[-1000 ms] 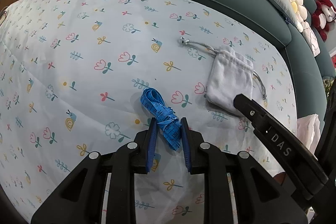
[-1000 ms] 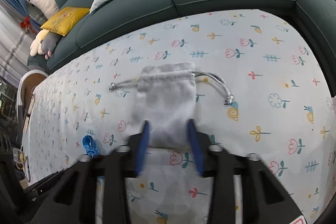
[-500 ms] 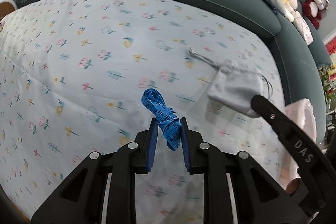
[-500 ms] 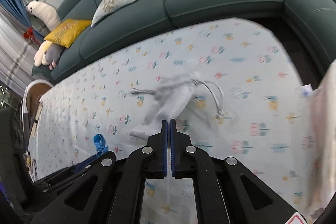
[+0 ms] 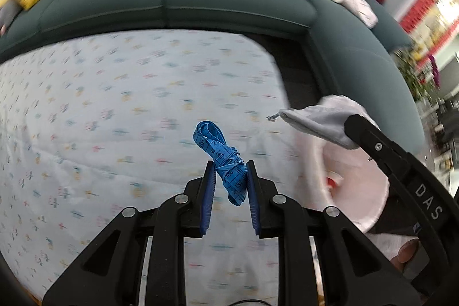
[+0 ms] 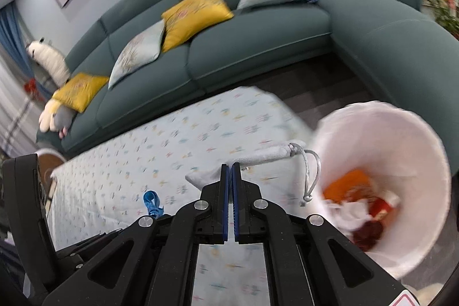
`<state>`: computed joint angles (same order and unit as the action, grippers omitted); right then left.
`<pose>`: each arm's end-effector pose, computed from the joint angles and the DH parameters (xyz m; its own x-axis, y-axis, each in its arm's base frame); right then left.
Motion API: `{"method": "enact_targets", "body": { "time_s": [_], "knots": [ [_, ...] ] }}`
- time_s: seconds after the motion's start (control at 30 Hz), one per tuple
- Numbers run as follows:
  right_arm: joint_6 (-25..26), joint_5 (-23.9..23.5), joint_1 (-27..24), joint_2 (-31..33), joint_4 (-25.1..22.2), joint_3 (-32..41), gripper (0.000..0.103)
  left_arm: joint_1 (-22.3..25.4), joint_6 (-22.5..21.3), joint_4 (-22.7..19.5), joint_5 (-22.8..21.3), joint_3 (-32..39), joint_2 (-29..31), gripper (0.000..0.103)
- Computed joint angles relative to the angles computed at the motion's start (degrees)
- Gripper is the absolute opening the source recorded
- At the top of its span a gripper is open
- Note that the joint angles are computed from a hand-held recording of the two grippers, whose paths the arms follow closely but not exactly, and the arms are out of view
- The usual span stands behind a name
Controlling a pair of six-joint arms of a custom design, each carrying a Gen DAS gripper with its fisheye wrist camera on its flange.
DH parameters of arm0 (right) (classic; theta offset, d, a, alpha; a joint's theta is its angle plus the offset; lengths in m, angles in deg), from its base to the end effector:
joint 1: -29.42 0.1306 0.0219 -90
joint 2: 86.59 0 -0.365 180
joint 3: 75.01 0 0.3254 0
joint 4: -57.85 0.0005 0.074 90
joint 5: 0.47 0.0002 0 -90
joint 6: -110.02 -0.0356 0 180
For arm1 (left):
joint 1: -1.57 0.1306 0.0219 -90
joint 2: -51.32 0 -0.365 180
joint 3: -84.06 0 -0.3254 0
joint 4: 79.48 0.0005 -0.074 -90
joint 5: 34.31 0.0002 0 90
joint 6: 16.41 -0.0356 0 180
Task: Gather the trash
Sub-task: 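Carry the blue tape and grey pouch into the wastebasket and release both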
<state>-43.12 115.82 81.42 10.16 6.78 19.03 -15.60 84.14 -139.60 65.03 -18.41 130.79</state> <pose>0.2913 0.3464 0.3921 -0.7109 0.3892 -0.5857 0.1967 0.9097 0.3657 0.3147 -0.1038 0.3819 -0.8964 0.0879 -0.4344 0.2033 0.9525 -0.2267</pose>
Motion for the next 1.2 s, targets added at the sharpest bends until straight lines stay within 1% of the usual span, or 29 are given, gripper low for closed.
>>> {"method": "enact_targets", "body": {
  "time_s": [0.2, 0.3, 0.33, 0.47, 0.57, 0.73, 0.83, 0.97, 1.1, 1.2],
  "knots": [
    [-3.2, 4.23, 0.13, -9.51, -2.9, -7.43, 0.003, -11.38, 3.24, 0.0, -2.59, 2.01, -0.52, 0.021],
    [-4.92, 5.79, 0.15, -13.71, -4.98, -10.66, 0.003, -15.09, 3.89, 0.18, -3.05, 3.0, 0.2, 0.021],
    [-5.6, 6.28, 0.32, -14.82, -5.59, -11.6, 0.003, -17.02, 4.23, 0.23, -3.58, 3.46, 0.58, 0.021],
    [-8.45, 7.86, 0.7, -19.48, -7.91, -15.37, 0.003, -21.9, 5.17, 0.49, -5.57, 4.79, 2.25, 0.021],
    [-10.02, 8.38, 0.9, -21.8, -9.03, -17.38, 0.003, -24.33, 5.53, 0.69, -6.47, 5.25, 3.17, 0.021],
    [-11.39, 8.75, 0.98, -23.97, -9.46, -19.63, 0.003, -27.34, 6.31, 0.63, -8.04, 5.72, 4.37, 0.021],
    [-11.52, 8.51, 0.74, -24.8, -9.05, -20.68, 0.003, -28.39, 6.55, 0.59, -8.76, 5.77, 4.88, 0.021],
    [-11.92, 8.64, 1.01, -25.6, -9.13, -21.54, 0.003, -28.9, 7.0, 0.54, -9.32, 5.69, 5.32, 0.021],
    [-11.15, 8.25, 0.38, -25.78, -8.54, -21.79, 0.003, -28.85, 7.15, 0.53, -9.62, 5.52, 5.61, 0.021],
    [-11.19, 8.21, 0.45, -25.73, -8.39, -21.85, 0.003, -28.49, 7.01, 0.85, -9.46, 5.24, 5.59, 0.023]
  ]
}}
